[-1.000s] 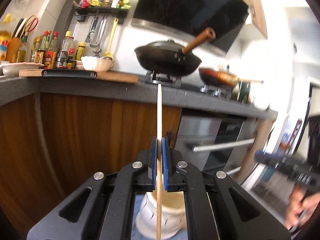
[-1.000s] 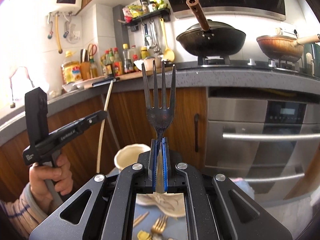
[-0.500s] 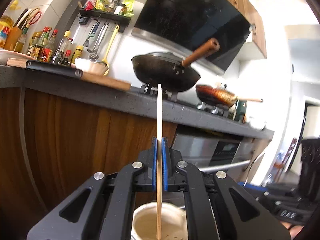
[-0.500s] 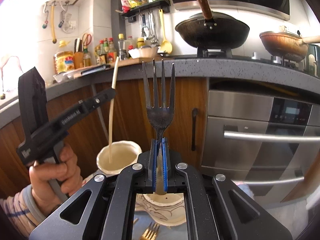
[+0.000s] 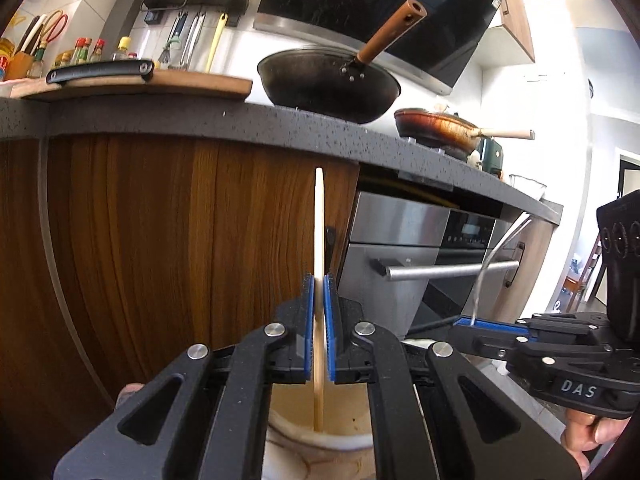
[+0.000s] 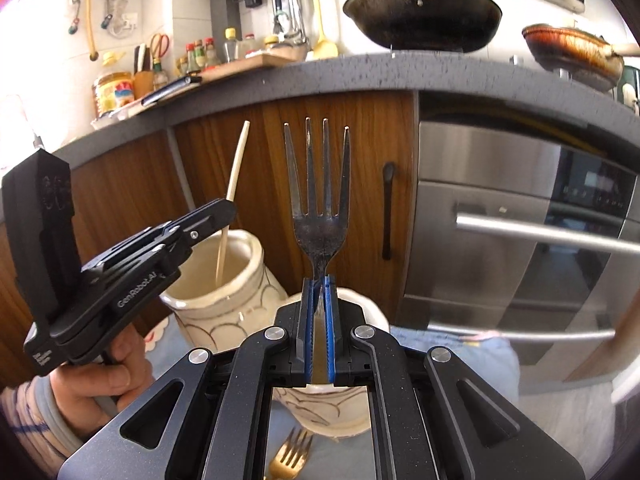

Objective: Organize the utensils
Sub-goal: 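Open the left tool to release the chopstick while the right tool drops the fork into the smaller pot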

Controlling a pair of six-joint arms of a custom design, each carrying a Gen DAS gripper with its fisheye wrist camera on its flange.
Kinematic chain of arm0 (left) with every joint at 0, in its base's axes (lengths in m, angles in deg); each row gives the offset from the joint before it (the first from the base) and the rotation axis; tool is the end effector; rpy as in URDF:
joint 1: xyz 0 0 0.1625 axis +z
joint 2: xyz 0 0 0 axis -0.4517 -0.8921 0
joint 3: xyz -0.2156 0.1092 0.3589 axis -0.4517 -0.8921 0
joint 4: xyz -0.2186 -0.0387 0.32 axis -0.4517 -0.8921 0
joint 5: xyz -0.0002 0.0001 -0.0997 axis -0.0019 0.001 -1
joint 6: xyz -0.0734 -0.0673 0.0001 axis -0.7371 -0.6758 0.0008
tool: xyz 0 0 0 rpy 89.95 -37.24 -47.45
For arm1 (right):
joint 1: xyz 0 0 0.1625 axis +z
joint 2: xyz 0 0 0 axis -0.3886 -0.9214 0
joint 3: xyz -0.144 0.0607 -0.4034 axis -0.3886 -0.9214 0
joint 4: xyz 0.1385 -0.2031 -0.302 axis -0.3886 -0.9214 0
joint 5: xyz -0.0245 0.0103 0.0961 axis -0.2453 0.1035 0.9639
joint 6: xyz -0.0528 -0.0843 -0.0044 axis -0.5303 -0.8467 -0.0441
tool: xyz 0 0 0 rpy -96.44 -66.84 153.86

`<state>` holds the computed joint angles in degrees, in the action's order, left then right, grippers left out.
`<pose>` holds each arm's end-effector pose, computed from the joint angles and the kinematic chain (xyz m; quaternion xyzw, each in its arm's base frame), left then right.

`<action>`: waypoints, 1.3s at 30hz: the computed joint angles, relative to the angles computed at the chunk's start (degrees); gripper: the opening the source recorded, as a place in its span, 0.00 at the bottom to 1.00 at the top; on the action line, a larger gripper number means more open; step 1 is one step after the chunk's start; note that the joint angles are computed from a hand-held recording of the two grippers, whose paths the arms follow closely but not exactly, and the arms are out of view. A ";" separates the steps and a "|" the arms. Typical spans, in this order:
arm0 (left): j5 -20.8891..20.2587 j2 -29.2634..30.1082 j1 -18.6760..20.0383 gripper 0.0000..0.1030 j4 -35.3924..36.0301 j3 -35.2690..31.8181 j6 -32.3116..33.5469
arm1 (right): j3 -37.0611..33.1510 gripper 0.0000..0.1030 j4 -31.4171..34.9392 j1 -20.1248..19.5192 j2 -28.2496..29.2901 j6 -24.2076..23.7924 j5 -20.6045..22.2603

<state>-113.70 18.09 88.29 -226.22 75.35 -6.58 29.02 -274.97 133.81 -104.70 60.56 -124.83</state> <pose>-0.2657 -0.7556 0.2272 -0.4691 -0.8035 0.3660 0.0179 0.3092 -0.6296 0.2018 0.0937 -0.8007 0.4969 0.3211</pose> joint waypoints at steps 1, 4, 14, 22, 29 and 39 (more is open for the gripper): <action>0.31 -0.32 0.02 0.05 0.22 0.45 0.30 | 0.11 0.06 0.56 -0.21 -0.07 0.51 0.10; 1.59 -0.93 -0.20 0.05 0.10 1.62 1.41 | 0.36 0.06 2.04 -0.61 -0.24 1.81 0.20; 6.85 -1.45 -1.22 0.05 -0.52 2.56 3.91 | -0.39 0.06 4.56 -1.91 0.29 4.50 0.73; 7.41 -1.40 -1.31 0.06 0.43 2.07 4.85 | -1.47 0.06 4.28 -2.64 1.08 5.06 0.77; 6.45 -1.91 -1.05 0.24 0.38 2.38 4.83 | -1.26 0.11 3.00 -2.55 0.97 4.70 0.21; 4.94 -4.65 -0.71 0.51 -0.72 5.00 6.27 | 0.89 0.31 -2.42 -0.50 1.27 0.46 -2.90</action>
